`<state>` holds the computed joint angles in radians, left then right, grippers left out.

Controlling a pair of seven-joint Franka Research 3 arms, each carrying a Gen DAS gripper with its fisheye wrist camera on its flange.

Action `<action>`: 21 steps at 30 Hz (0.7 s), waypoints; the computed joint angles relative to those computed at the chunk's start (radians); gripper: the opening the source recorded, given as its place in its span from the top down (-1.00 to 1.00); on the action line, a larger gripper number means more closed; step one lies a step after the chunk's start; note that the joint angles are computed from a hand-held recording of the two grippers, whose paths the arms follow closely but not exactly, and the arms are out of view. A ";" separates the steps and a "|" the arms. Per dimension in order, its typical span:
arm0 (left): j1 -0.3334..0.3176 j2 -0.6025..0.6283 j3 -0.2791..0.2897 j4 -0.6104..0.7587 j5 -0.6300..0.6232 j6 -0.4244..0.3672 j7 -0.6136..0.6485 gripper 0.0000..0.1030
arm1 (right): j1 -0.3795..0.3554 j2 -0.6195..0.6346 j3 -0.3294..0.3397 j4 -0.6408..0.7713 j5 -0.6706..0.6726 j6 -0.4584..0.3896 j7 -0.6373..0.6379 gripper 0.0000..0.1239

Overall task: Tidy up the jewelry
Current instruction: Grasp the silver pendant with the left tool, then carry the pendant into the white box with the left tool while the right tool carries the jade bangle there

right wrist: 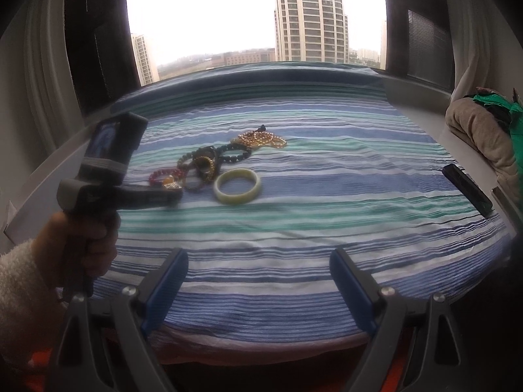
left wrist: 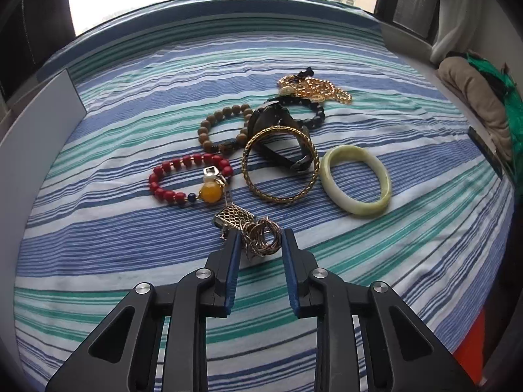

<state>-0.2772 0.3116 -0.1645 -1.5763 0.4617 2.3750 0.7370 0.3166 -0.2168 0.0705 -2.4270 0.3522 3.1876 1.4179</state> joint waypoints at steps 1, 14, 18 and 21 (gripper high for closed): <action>0.003 -0.029 0.000 -0.036 -0.001 0.010 -0.007 0.60 | -0.006 0.001 0.005 0.002 -0.004 -0.001 0.003 -0.45; 0.074 -0.371 -0.033 -0.455 -0.108 0.130 -0.078 0.65 | 0.085 0.077 -0.101 0.166 0.169 -0.162 -0.232 -0.45; 0.088 -0.422 -0.041 -0.514 -0.110 0.140 -0.116 0.65 | 0.072 0.183 -0.111 0.325 0.221 -0.308 -0.378 -0.45; 0.094 -0.442 -0.045 -0.539 -0.120 0.136 -0.141 0.65 | 0.024 0.306 -0.082 0.476 0.134 -0.420 -0.351 -0.45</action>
<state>-0.1833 -0.1309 -0.2092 -2.1151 0.3415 2.5112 0.5956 0.3409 0.0889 -0.0115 -1.9509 0.4861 2.7679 1.0670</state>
